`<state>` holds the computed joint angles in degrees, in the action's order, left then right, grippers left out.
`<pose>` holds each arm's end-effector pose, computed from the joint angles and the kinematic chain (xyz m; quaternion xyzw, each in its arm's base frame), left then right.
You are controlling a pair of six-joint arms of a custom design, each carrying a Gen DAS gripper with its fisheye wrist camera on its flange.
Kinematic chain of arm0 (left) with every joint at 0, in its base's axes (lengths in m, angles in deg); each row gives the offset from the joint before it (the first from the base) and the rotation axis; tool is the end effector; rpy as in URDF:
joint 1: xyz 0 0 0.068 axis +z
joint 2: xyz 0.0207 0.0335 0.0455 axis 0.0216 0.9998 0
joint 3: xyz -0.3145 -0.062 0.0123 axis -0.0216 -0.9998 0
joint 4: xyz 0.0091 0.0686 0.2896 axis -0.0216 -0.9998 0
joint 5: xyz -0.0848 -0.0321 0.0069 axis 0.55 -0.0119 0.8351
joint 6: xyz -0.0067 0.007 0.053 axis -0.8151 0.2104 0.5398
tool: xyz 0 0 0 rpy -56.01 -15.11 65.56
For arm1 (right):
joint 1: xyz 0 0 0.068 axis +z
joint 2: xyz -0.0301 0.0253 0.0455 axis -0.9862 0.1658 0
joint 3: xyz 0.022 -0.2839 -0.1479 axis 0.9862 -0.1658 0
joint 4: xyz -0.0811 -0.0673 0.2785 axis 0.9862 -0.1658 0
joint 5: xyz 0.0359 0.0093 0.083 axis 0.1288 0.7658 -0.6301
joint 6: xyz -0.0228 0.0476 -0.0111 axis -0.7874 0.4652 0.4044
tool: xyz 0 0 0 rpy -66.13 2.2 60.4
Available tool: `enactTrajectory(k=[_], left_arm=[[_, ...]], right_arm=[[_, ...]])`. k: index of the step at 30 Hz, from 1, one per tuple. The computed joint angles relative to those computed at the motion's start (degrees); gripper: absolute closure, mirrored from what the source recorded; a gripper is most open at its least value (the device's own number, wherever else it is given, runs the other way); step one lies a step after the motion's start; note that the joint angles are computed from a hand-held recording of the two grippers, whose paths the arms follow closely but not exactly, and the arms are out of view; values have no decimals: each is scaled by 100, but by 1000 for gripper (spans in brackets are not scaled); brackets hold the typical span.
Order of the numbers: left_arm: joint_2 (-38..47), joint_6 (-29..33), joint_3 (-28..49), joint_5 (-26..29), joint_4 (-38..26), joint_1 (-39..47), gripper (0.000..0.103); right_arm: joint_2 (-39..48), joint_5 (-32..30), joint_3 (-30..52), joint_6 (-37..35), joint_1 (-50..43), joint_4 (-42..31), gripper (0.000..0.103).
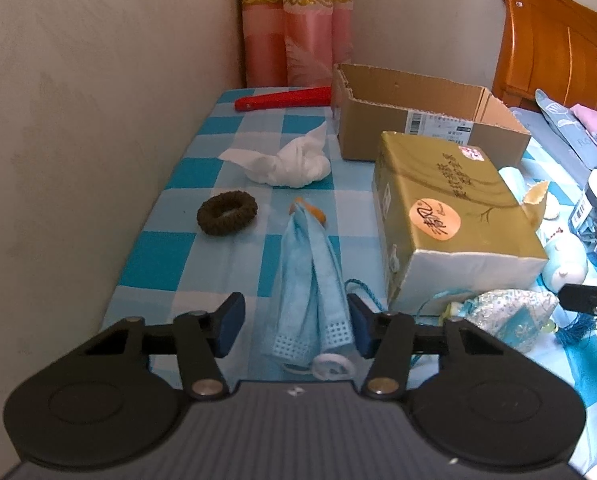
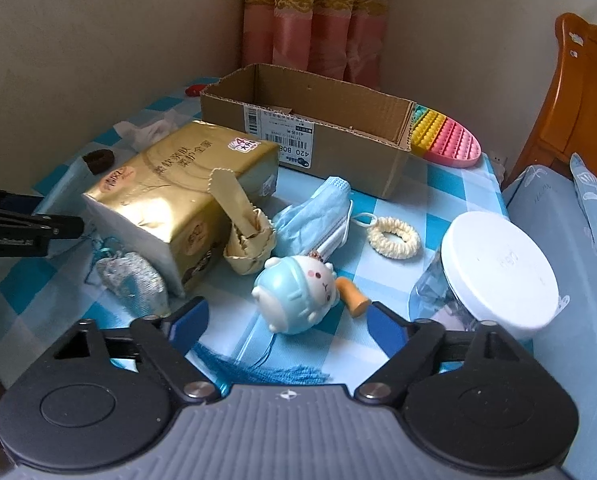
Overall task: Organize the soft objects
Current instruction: 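Reach the left tool to the blue face mask while the right tool approaches the figurine, then close the left tool on the mask while the right tool grasps the figurine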
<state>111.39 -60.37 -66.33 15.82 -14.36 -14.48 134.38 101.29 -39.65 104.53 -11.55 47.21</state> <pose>0.2170 -0.0641 0.0329 0.1765 0.9077 -0.0753 0.3731 0.1090 0.2156 0.0487 0.0002 0.9255 -0.0413 0.3766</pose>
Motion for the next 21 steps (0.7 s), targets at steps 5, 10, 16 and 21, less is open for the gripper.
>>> enactTrajectory(k=[5, 10, 16, 21], left_arm=[[-74, -7, 47, 104, -173, 45, 59], [-147, -26, 91, 189, -384, 33, 68], [-241, -42, 56, 297, -459, 78, 81], [-464, -1, -54, 320, -580, 121, 84]], right_arm=[[157, -95, -62, -378, -265, 456, 23], [242, -127, -73, -526, -400, 590, 31], [302, -170, -66, -604, -418, 655, 45], [251, -139, -34, -513, -345, 484, 49]])
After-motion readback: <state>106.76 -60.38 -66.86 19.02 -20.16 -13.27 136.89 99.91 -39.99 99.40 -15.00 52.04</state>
